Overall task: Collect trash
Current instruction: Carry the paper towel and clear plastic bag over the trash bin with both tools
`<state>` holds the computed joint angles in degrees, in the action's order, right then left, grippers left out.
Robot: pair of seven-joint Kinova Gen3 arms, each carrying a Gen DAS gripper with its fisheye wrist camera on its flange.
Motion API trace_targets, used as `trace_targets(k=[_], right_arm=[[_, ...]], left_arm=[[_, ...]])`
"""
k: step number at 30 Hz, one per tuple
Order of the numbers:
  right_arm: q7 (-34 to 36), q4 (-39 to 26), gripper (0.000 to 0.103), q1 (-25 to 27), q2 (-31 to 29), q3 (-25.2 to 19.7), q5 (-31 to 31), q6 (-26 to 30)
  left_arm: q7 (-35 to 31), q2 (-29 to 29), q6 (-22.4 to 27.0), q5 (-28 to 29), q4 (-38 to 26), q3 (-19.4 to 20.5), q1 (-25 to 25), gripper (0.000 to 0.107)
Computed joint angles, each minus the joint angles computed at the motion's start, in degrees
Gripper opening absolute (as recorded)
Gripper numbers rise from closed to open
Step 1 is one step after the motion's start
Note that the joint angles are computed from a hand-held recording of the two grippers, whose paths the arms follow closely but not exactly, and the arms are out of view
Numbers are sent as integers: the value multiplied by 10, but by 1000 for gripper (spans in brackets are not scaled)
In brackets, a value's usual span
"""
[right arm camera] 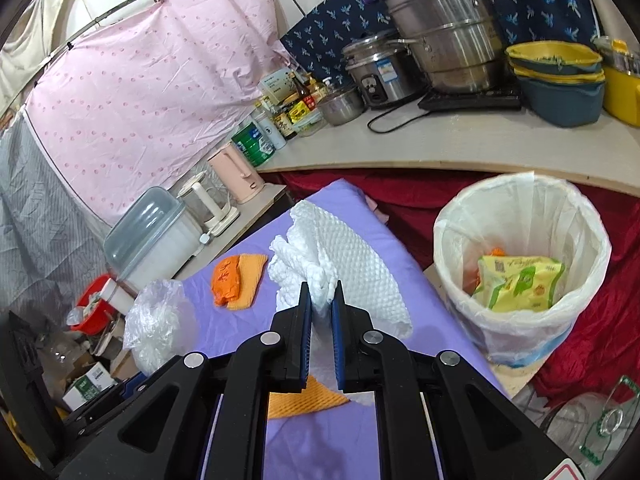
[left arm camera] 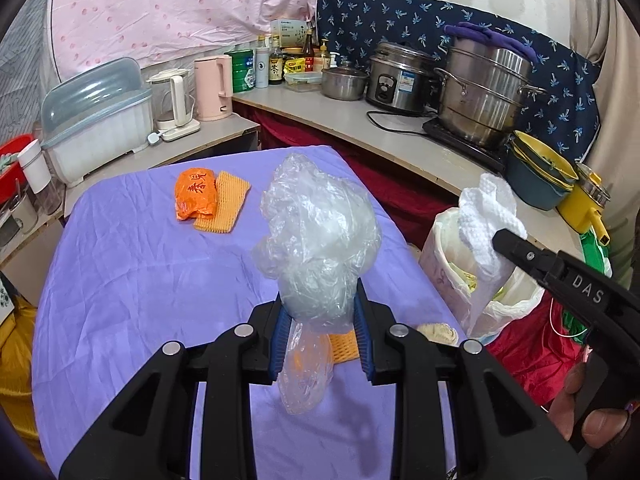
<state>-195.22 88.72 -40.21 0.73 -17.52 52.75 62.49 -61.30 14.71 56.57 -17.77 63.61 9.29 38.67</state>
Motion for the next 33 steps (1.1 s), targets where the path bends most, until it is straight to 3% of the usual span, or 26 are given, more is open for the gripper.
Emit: trace_targets(k=[3, 11, 18, 33], right_arm=[[7, 3, 9, 0, 2, -1, -12, -14], [10, -2, 9, -22, 7, -3, -3, 26], [-9, 23, 9, -9, -17, -9, -1, 39], [-23, 90, 9, 58, -86, -38, -12, 78]], left_arm=[[2, -2, 2, -3, 6, -1, 0, 28], [5, -5, 6, -3, 20, 0, -7, 28], [1, 3, 7, -4, 8, 4, 2, 28], [-44, 96, 58, 2, -137, -7, 81, 28]])
